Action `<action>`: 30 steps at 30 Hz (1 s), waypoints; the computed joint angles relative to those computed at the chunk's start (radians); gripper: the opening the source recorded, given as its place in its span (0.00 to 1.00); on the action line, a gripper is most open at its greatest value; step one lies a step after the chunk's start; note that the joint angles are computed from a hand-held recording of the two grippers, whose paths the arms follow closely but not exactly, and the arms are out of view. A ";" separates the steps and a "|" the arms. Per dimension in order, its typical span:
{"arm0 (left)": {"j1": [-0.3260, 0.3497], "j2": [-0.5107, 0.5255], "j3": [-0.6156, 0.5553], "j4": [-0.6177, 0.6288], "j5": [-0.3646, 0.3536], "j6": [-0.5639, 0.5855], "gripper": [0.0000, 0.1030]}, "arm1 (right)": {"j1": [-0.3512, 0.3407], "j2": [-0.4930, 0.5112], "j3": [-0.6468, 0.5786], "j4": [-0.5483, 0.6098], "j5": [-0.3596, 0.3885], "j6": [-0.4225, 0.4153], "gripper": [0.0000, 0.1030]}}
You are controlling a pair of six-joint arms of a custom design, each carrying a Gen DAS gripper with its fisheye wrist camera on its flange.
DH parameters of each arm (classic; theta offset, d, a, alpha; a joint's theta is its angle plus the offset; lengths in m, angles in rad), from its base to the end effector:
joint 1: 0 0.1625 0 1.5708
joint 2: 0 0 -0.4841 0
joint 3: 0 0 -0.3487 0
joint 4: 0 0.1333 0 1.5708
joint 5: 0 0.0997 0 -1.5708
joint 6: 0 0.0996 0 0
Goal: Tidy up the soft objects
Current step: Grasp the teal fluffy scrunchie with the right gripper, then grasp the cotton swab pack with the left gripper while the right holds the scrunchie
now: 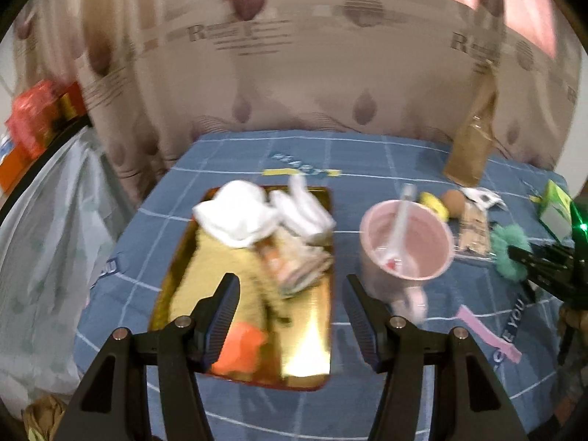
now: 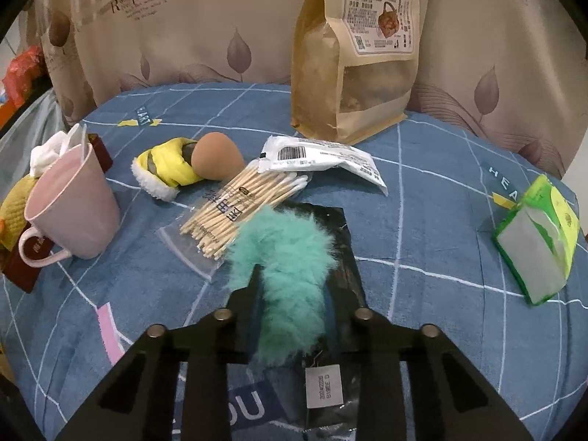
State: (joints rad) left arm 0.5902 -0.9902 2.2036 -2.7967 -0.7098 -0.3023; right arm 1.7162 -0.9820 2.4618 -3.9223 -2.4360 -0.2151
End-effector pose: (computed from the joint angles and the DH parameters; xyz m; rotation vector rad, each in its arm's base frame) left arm -0.2892 -0.4451 0.1770 0.7839 2.2426 -0.6647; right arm 0.1169 -0.4014 0.2526 -0.0675 -2.1353 0.9385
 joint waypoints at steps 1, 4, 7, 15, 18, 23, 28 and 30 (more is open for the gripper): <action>-0.006 0.012 -0.006 -0.002 -0.011 0.006 0.57 | 0.000 -0.002 0.006 -0.007 0.006 0.000 0.20; -0.018 0.040 -0.019 -0.012 -0.040 0.022 0.57 | -0.005 -0.013 0.026 -0.027 0.025 0.009 0.17; -0.033 0.070 -0.034 -0.019 -0.073 0.041 0.57 | -0.005 -0.023 0.044 -0.051 0.030 0.013 0.17; -0.058 0.134 -0.081 -0.028 -0.167 0.075 0.57 | -0.028 -0.075 0.100 -0.131 0.011 0.023 0.17; -0.065 0.164 -0.106 -0.030 -0.208 0.093 0.57 | -0.058 -0.104 0.129 -0.146 0.012 0.040 0.17; -0.067 0.222 -0.161 -0.016 -0.284 0.111 0.57 | -0.124 -0.132 0.177 -0.201 0.015 0.038 0.17; -0.057 0.299 -0.239 0.008 -0.355 0.138 0.57 | -0.195 -0.132 0.210 -0.250 0.022 0.034 0.17; -0.052 0.327 -0.269 0.020 -0.378 0.148 0.57 | -0.225 -0.121 0.225 -0.286 0.047 0.034 0.16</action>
State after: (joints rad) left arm 0.5386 -0.6636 1.9341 -2.7764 -1.0881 -0.1539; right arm 1.4916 -1.1027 2.6869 -4.2083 -2.3894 -0.1812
